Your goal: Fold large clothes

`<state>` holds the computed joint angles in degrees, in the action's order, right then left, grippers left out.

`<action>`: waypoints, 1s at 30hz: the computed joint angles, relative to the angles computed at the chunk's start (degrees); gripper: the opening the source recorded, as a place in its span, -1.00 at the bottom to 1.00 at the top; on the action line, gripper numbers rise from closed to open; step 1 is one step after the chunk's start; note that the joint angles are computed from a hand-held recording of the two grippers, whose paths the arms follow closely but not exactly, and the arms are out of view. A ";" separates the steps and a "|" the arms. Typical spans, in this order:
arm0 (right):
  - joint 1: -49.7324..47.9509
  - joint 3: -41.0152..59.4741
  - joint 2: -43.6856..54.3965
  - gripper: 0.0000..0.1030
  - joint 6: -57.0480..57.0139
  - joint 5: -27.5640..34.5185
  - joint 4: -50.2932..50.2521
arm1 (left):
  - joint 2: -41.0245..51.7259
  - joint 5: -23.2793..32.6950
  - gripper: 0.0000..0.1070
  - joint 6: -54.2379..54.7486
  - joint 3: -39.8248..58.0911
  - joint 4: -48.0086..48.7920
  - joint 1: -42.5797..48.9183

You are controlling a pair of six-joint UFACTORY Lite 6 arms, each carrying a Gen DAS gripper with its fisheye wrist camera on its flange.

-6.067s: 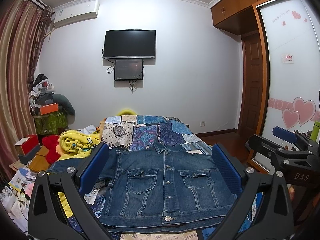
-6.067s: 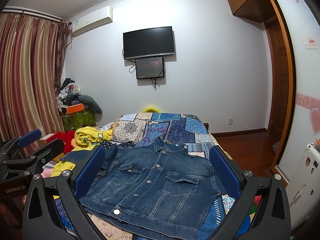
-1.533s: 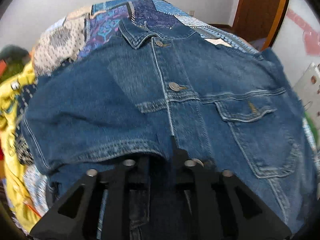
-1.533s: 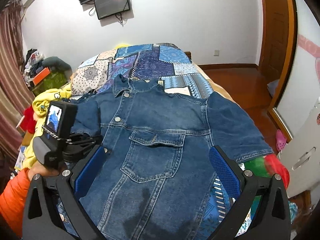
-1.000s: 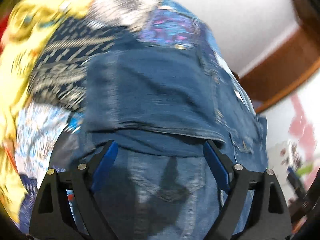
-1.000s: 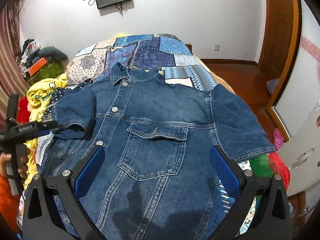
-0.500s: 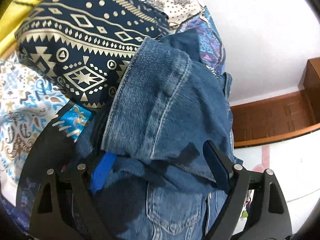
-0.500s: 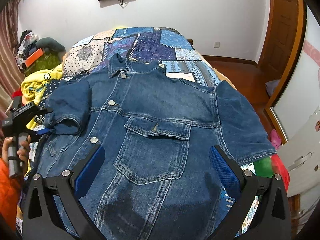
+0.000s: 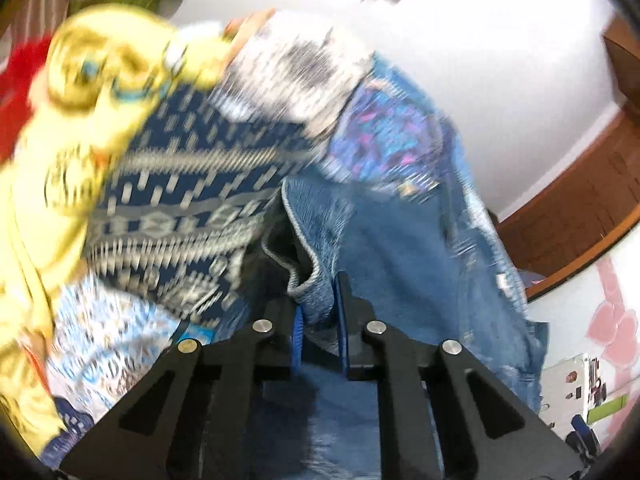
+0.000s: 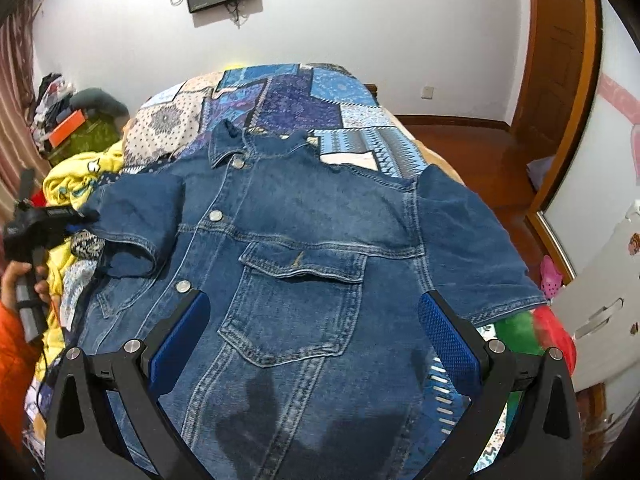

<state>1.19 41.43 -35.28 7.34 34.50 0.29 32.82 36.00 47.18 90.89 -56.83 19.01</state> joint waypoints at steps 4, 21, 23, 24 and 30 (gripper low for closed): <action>-6.13 0.08 -1.24 1.00 -7.38 0.41 6.31 | -6.86 -1.97 -0.79 -1.97 1.34 2.05 -5.05; -42.44 0.38 -1.40 1.00 -48.02 11.54 36.96 | 7.74 -2.89 -0.88 -33.16 31.00 31.92 -43.57; -45.90 0.81 -0.15 1.00 -50.62 12.58 38.04 | 12.04 -2.17 -0.88 -37.81 34.63 37.24 -47.20; -47.42 1.02 0.72 1.00 -51.71 12.78 38.28 | 14.51 -1.47 -0.88 -39.93 36.40 39.34 -48.86; -52.58 0.86 4.25 1.00 -56.13 13.01 38.72 | 27.54 8.68 -0.88 -43.93 46.59 39.32 -52.85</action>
